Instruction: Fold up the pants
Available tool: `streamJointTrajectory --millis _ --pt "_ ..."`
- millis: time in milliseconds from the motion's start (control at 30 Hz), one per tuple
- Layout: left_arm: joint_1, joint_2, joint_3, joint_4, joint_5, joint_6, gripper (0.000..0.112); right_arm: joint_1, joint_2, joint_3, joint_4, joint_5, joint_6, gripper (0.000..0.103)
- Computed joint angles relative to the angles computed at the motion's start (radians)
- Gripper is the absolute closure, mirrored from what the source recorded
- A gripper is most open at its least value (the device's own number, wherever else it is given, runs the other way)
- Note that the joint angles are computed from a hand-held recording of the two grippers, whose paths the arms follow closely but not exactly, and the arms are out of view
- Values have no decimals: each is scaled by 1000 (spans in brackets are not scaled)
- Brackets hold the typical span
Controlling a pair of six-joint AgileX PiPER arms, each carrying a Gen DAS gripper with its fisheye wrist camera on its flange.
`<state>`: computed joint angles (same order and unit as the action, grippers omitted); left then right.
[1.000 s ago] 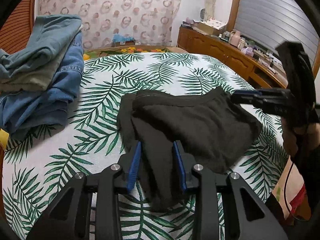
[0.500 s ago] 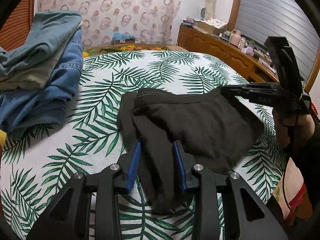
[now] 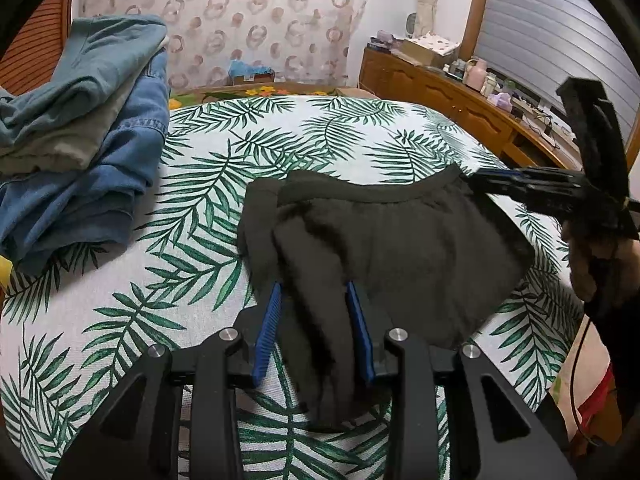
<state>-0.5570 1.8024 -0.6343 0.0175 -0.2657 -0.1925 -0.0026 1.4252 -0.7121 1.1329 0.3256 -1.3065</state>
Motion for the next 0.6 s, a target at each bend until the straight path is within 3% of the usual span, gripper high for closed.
streamJointTrajectory --millis 167,333,467,600 --pt "6 13 -8 1 3 -9 71 -45 -26 24 -24 40 -3 72" --pt "-1 11 -4 -41 0 22 67 -38 -4 22 -87 15 62 56" --pt "-5 12 -1 -62 -2 43 65 -26 25 13 -73 -1 71 51" --pt "-5 11 1 -62 -5 45 63 7 23 5 -166 -35 203 51"
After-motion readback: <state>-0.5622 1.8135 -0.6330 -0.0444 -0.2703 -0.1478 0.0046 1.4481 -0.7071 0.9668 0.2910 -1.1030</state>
